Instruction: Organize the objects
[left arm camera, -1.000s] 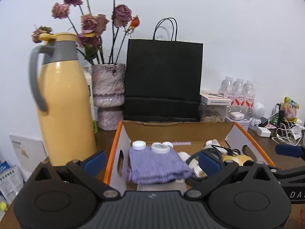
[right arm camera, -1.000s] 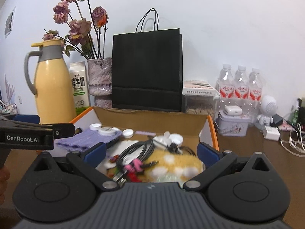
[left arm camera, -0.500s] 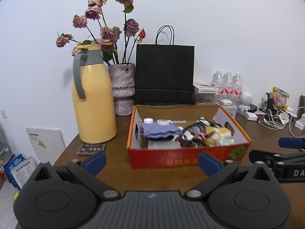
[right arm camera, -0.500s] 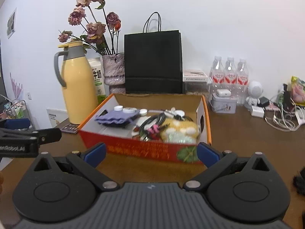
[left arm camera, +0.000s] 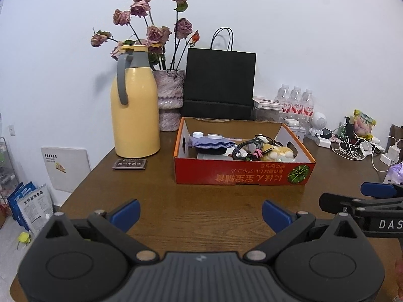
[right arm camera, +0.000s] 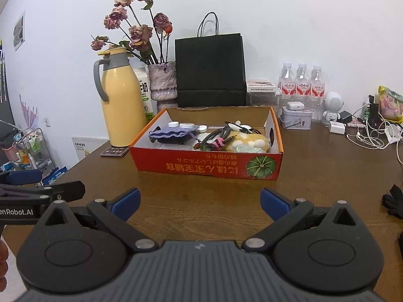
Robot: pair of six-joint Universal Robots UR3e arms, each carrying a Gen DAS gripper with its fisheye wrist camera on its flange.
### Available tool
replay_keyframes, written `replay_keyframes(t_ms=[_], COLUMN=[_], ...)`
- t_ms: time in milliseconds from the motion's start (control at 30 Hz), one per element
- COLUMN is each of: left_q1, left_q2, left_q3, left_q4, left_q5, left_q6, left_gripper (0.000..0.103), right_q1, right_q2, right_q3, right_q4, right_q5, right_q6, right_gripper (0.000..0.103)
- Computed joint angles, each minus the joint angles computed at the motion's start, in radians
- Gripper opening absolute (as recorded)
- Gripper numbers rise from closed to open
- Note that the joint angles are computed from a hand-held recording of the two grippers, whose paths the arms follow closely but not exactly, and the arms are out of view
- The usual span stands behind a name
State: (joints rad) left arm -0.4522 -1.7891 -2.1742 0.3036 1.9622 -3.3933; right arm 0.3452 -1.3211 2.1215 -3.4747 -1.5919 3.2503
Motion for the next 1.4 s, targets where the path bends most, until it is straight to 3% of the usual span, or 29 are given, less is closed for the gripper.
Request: replay_keyframes(t_ms=[1400], left_q1=[-0.035], left_q2=[0.083], left_q3=[-0.072], left_q4=[-0.025], left_q5=[0.026], left_q6=[-0.022], left_gripper=[0.103], right_q1=[0.051], right_q2=[-0.066], right_q3=[0.061], right_q4=[0.008], right_q5=[-0.066], right_q6=[0.005], right_gripper=[0.103])
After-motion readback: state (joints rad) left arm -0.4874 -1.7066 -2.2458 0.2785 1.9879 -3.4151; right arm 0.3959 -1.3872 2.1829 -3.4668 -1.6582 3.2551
